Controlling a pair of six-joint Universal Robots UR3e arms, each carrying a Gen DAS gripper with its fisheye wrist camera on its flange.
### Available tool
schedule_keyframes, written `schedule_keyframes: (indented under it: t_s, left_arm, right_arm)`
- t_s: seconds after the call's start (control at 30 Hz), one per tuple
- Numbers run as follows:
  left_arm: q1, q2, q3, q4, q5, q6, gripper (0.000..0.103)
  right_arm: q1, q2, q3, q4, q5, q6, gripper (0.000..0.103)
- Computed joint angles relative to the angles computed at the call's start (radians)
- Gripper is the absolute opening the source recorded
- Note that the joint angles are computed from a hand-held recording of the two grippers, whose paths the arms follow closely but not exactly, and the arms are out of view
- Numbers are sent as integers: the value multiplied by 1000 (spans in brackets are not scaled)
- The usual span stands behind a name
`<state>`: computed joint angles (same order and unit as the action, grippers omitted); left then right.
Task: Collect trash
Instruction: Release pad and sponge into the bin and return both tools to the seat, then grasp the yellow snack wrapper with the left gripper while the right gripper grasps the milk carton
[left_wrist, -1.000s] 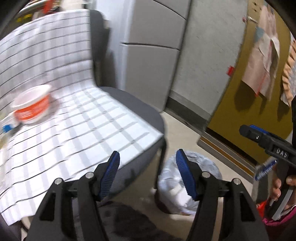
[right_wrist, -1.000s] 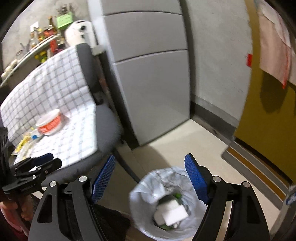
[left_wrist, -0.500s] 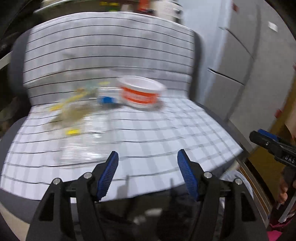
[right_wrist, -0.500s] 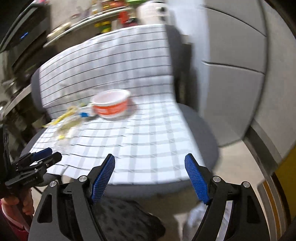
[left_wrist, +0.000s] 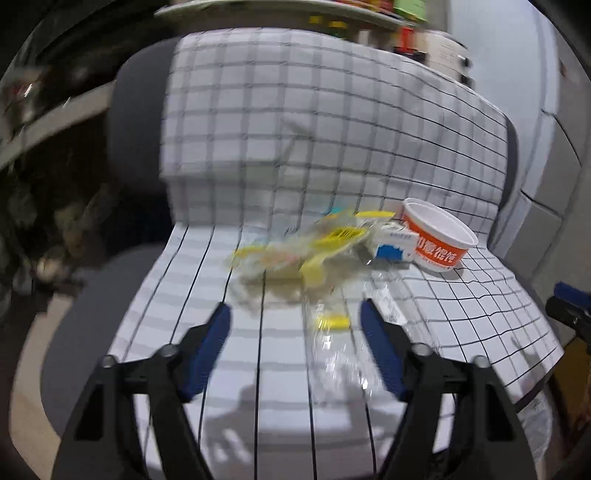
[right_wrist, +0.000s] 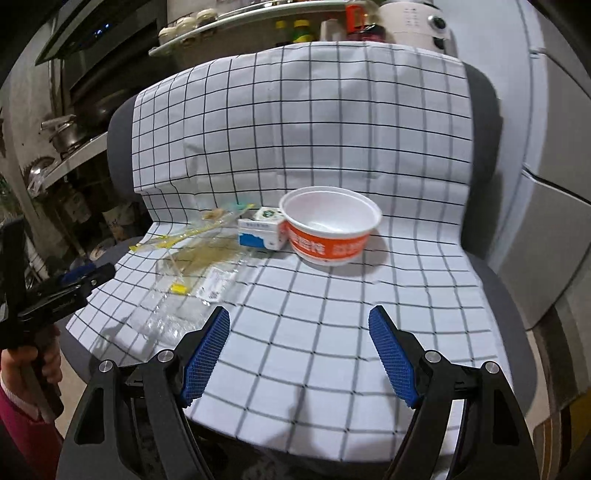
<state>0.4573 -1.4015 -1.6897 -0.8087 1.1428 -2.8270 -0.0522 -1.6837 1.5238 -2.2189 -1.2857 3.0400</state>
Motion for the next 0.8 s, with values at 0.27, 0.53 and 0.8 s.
schedule_keyframes:
  t_s: [0.27,0.53,0.8]
  left_arm:
    - [-278,-392,338,67,289,62,80]
    - [-395,-672,640,-18,531,144,63]
    - [-258,-577,637,-85,329,9,0]
  right_arm:
    - [13,120,-90,-3,-24,6,78]
    - [-23,177,-132,19,-29,-10,78]
    - [-1,232,-185,20,-35,-7,78]
